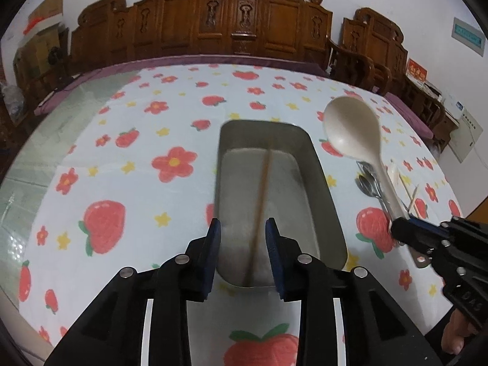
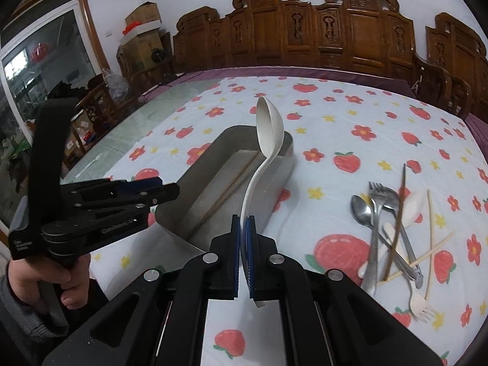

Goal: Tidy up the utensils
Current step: 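Open the left tool to drop the chopstick into the metal tray, then lower the white plastic spoon into the tray and open the right tool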

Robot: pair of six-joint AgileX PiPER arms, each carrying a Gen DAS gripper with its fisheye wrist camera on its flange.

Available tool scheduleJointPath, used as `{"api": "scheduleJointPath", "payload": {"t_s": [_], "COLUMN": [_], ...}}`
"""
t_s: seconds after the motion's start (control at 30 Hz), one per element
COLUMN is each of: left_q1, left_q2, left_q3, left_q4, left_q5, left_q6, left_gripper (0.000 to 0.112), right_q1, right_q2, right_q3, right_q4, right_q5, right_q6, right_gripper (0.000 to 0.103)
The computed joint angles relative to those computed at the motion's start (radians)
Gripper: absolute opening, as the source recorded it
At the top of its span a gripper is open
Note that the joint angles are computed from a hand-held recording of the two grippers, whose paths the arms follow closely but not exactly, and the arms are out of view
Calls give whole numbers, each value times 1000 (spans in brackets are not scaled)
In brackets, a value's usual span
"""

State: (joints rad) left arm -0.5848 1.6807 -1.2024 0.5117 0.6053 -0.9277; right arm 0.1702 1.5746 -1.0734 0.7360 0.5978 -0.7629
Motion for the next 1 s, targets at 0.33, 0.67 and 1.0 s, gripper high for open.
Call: {"api": "scheduleJointPath", "payload": {"t_s": [0.33, 0.67, 1.0], "left_q1": [15, 34, 14], "left_q2": [-96, -121, -120], "left_q3": [70, 91, 85], "left_q4": [113, 133, 155], "left_q5": [2, 0, 16], "left_q6": [-91, -107, -126], "left_gripper": [41, 48, 49], "right_q1": [78, 144, 111], "right_q2": [122, 262, 232], "right_q3": [-127, -238, -195], "right_q4": [-28, -104, -37], "right_q5": [17, 11, -6], "right_q6": [99, 200, 69], "right_gripper": [5, 7, 15]}}
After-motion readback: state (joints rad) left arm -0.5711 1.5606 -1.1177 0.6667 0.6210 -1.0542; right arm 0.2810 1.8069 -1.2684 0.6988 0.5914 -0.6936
